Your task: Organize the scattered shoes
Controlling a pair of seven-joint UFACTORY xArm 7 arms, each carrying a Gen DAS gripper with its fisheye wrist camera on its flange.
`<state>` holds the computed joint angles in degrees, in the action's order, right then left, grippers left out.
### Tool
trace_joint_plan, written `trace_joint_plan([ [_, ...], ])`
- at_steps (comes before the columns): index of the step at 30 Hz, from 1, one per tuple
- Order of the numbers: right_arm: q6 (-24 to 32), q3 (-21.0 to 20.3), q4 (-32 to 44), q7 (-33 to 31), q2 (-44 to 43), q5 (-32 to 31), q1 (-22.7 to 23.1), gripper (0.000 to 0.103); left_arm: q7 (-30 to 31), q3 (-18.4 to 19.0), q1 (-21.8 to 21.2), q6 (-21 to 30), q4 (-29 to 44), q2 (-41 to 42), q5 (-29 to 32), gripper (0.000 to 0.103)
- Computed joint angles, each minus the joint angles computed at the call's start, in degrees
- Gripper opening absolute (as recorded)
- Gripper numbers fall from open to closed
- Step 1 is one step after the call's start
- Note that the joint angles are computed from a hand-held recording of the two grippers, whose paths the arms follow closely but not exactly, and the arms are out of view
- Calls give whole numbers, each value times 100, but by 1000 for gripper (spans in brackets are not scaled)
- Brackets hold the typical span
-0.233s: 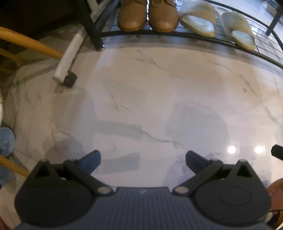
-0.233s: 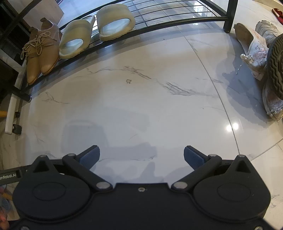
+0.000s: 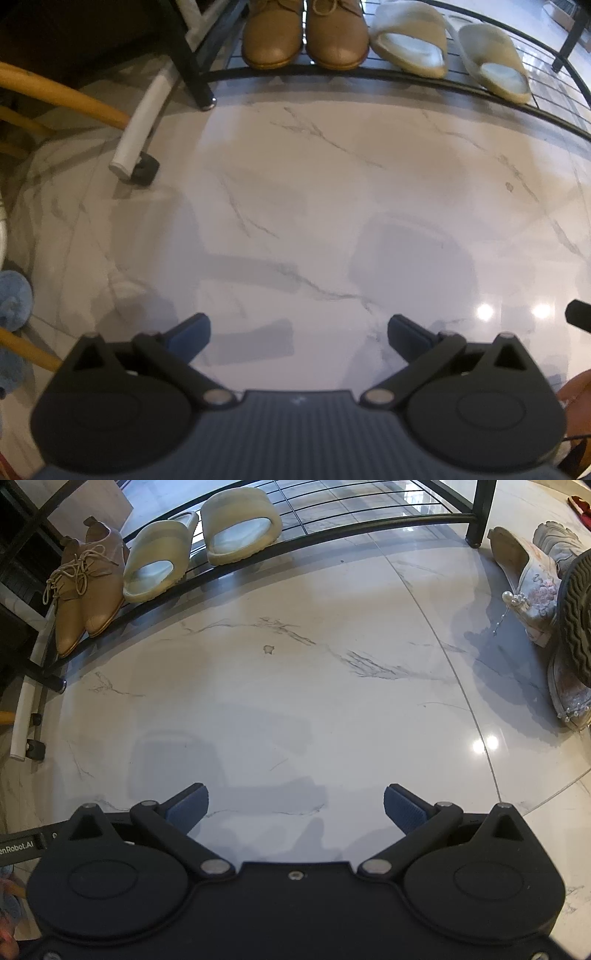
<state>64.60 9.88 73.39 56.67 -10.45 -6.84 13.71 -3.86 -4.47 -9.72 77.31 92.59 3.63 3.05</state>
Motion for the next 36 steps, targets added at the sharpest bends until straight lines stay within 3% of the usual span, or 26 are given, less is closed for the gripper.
trace_joint_plan([
  [3,3,-3,5,-3,6,8,2,103,-117,-1,-32,95,267,171,160,102],
  [5,4,-5,8,-5,10,13,3,103,-259,-22,-91,-228,-163,-66,367,102],
  [8,7,-8,13,-8,15,21,4,103,-348,-37,-102,-259,-241,-101,467,102],
  [14,-37,1,-53,12,-21,12,9,103,-262,32,11,-124,-25,31,120,102],
  [21,-8,-10,3,-14,3,25,6,103,-12,42,89,-415,-154,-67,-192,102],
  [27,-22,-19,-44,-26,-28,54,-6,103,-121,33,64,-287,91,107,-104,102],
  [36,24,69,21,80,-5,-265,-4,103,-44,-7,26,-1236,-491,-310,95,102],
])
